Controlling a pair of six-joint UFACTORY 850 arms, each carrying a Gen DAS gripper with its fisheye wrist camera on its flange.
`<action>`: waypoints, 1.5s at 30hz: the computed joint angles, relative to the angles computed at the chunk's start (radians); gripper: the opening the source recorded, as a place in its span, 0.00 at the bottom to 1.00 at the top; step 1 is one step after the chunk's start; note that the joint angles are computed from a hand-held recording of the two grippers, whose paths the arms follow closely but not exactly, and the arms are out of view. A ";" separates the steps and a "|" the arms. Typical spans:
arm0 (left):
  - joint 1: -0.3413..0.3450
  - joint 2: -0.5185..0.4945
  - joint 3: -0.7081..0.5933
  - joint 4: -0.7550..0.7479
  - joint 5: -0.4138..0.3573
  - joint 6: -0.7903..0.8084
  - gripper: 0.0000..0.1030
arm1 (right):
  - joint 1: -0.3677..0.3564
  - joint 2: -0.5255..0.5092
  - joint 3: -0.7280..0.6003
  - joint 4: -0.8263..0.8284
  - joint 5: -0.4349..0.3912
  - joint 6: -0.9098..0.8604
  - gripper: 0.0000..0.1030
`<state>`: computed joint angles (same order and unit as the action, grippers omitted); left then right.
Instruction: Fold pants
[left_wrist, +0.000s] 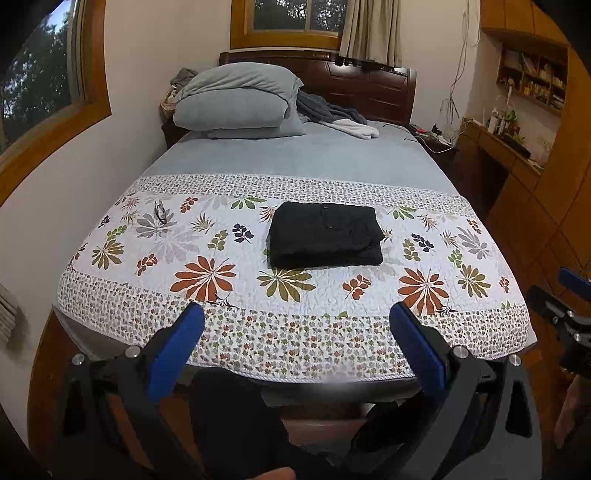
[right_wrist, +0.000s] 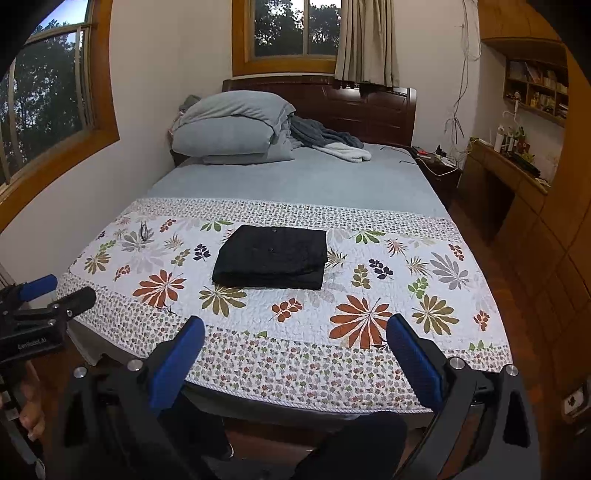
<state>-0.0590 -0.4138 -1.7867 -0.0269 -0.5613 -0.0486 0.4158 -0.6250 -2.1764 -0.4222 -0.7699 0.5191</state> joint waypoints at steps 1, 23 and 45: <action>0.000 -0.002 -0.003 -0.010 0.002 0.007 0.97 | 0.000 -0.004 -0.006 0.003 -0.002 -0.003 0.96; -0.012 0.007 0.008 0.055 0.056 -0.052 0.97 | -0.001 -0.022 -0.017 0.038 -0.010 -0.012 0.96; -0.011 0.022 0.021 0.077 0.053 -0.072 0.97 | 0.000 -0.020 -0.014 0.028 -0.002 0.005 0.96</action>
